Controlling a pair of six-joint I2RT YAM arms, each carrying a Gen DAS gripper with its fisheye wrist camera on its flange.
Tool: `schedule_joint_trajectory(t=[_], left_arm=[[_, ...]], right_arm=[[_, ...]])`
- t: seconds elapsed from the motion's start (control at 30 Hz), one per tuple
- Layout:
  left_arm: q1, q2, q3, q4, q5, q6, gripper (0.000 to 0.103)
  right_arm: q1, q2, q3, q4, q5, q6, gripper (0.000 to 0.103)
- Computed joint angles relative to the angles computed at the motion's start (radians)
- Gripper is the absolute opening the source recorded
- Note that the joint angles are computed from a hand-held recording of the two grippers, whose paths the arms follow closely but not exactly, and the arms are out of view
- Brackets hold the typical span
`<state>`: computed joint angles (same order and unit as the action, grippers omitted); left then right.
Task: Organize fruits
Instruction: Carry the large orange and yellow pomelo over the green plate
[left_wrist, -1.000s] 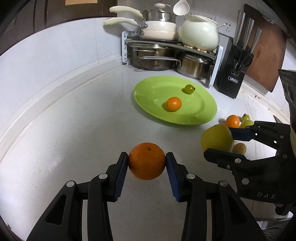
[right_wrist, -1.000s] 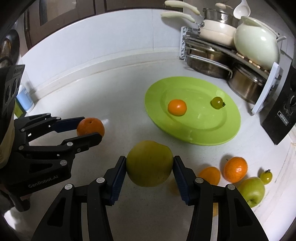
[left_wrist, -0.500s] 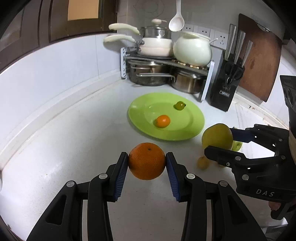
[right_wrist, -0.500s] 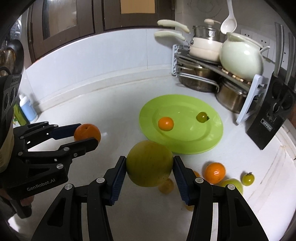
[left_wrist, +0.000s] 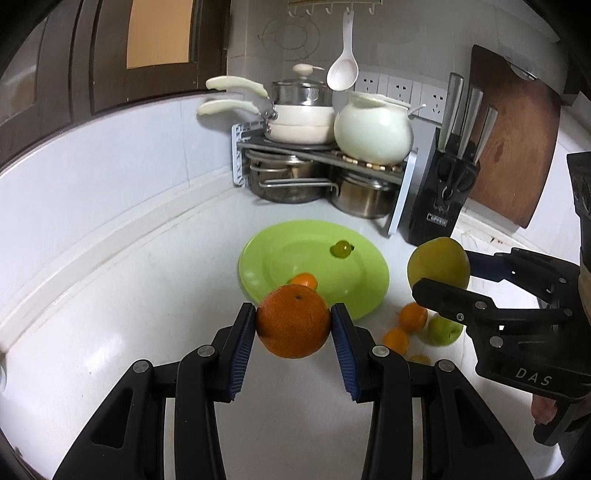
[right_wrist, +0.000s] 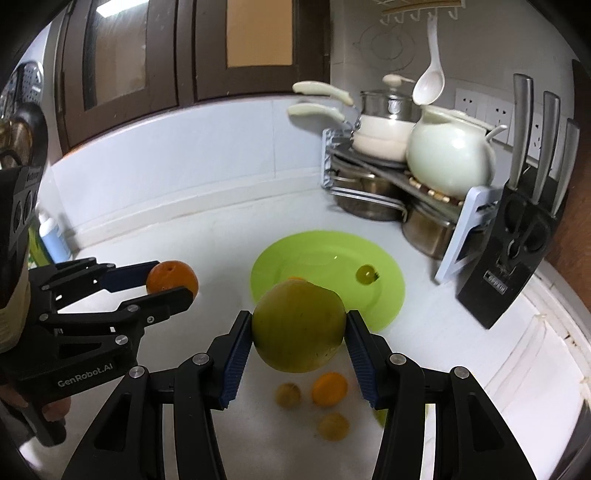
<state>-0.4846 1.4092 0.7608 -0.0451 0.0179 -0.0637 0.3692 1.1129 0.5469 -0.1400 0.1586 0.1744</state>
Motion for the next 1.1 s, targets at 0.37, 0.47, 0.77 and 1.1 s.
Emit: schedule_joint_trajectory(t=[0.37,0.47,0.77,1.1], left_arm=[[-0.054,0.103,0.143,-0.012,-0.067,0.005,0.041],[-0.055,0.137,0.185,-0.016,-0.072,0.009,0.041],[-0.027,0.265,0.345,-0.069,-0.046,0.024,0.041],[0.026,0.459,0.562,-0.139,-0.008,0.072,0.041]], right_arm=[[-0.156,0.049,0.087,0.012,-0.110,-0.089,0.052],[-0.200,0.086,0.127,0.011,-0.142,-0.116,0.052],[-0.273,0.243,0.256,0.010,-0.221,-0.162,0.052],[-0.323,0.508,0.461,-0.028,-0.294,-0.198,0.052]])
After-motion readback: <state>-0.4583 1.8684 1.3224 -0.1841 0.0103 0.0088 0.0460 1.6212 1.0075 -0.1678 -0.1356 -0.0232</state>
